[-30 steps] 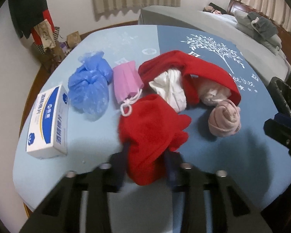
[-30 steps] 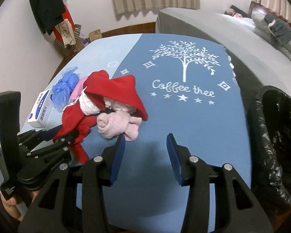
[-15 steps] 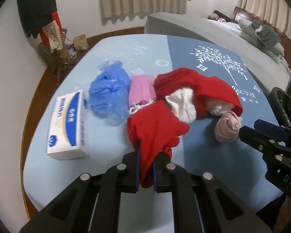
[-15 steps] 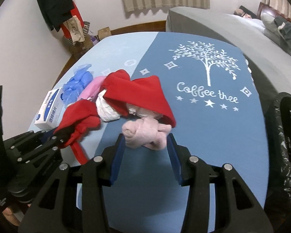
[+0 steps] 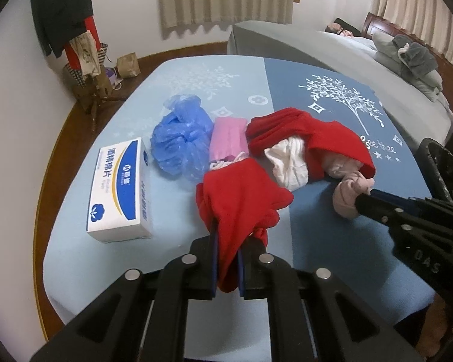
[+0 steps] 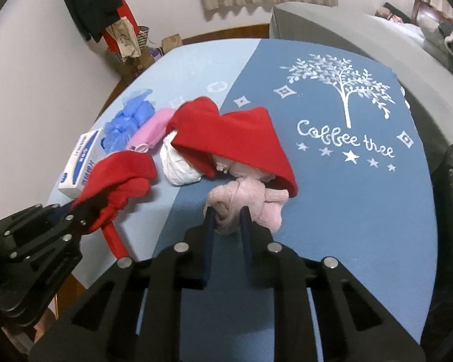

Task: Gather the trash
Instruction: 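Carry red cloth with left and pink sock with right into the bin, open both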

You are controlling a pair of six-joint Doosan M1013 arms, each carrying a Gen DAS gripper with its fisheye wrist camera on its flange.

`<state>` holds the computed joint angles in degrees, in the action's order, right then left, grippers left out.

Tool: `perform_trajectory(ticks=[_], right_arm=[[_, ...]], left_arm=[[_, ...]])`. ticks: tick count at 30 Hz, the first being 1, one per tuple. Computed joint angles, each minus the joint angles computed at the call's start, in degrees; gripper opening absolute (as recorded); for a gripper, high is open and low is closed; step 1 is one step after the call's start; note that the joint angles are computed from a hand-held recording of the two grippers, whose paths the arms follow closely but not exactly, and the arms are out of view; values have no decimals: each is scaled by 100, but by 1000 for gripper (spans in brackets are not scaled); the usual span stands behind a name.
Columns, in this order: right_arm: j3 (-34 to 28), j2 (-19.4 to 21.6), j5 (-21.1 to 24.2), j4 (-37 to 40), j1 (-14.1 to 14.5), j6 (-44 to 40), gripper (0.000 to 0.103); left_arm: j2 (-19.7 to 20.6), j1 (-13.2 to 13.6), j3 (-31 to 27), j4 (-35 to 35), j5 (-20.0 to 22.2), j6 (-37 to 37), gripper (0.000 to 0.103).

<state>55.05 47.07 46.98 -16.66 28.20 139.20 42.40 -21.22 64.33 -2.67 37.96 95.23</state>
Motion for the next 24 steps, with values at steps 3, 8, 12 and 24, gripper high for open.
perform_trajectory(ticks=[3,8,12,24], right_arm=[[136,-112,-114,-65,5,54,15],[355,-300,-228,-238,23,228,15],[539,-450,-290,-402,41,396,15],[1231,-987,-389,-989,34,1054,15]], left_arm=[[-49,-27,33,37,-59,-21,10],[-161,-83,134,99,-116,-99,10],[-269,-123,238,131,-169,-159,10],[-545,-324,488,228,-325,-285,10]])
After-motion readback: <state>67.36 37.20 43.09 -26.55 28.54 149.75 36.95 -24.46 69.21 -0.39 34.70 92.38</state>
